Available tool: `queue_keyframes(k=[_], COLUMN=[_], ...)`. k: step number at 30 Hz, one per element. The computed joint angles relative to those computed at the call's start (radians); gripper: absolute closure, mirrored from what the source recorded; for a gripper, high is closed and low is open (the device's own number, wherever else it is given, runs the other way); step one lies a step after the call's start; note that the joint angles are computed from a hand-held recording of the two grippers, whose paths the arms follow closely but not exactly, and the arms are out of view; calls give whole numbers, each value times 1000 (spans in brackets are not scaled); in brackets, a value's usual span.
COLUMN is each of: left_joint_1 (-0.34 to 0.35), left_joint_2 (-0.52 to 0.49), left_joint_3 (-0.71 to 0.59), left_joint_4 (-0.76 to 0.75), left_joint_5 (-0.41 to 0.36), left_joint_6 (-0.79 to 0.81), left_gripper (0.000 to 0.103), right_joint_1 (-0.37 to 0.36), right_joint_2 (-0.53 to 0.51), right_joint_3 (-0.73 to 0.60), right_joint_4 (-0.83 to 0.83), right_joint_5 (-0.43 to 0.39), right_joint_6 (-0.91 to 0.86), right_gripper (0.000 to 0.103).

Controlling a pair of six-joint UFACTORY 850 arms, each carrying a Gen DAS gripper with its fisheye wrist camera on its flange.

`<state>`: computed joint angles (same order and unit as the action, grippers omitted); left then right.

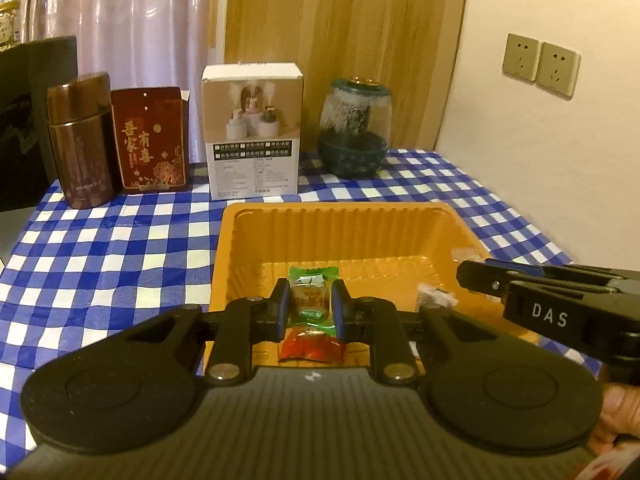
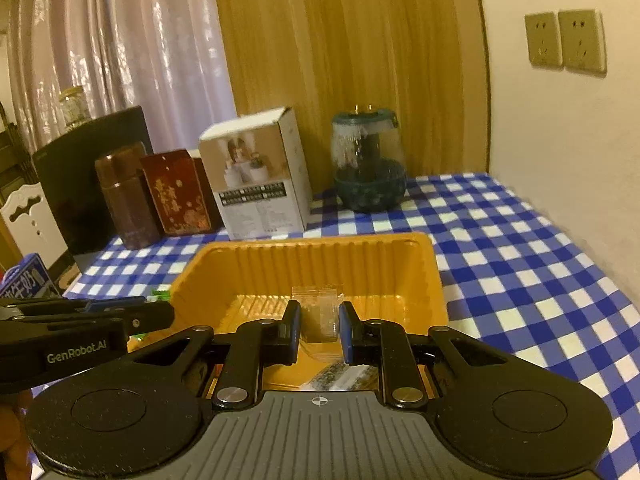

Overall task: Organize snacks
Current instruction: 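Lower both held cakes into the orange tray and open both tools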

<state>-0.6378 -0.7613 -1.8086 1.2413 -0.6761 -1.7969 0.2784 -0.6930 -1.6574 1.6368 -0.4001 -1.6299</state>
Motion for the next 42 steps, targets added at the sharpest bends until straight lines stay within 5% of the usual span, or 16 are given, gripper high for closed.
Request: queue_keyframes(k=[15, 19, 42], left_joint_1=[32, 31, 32], left_joint_2=[-38, -31, -24], left_joint_3=[-27, -13, -3], left_joint_4=[-37, -29, -56], left_joint_5=[42, 36, 7], left_joint_6=[22, 4, 19], left_gripper=[83, 73, 72], right_joint_1=[6, 6, 0], right_joint_2=[-68, -71, -77], right_joint_3=[-91, -95, -97], right_joint_4=[-160, -171, -74], right_joint_5=[-3, -10, -85], right_joint_6=[184, 203, 159], right_gripper=[83, 82, 82])
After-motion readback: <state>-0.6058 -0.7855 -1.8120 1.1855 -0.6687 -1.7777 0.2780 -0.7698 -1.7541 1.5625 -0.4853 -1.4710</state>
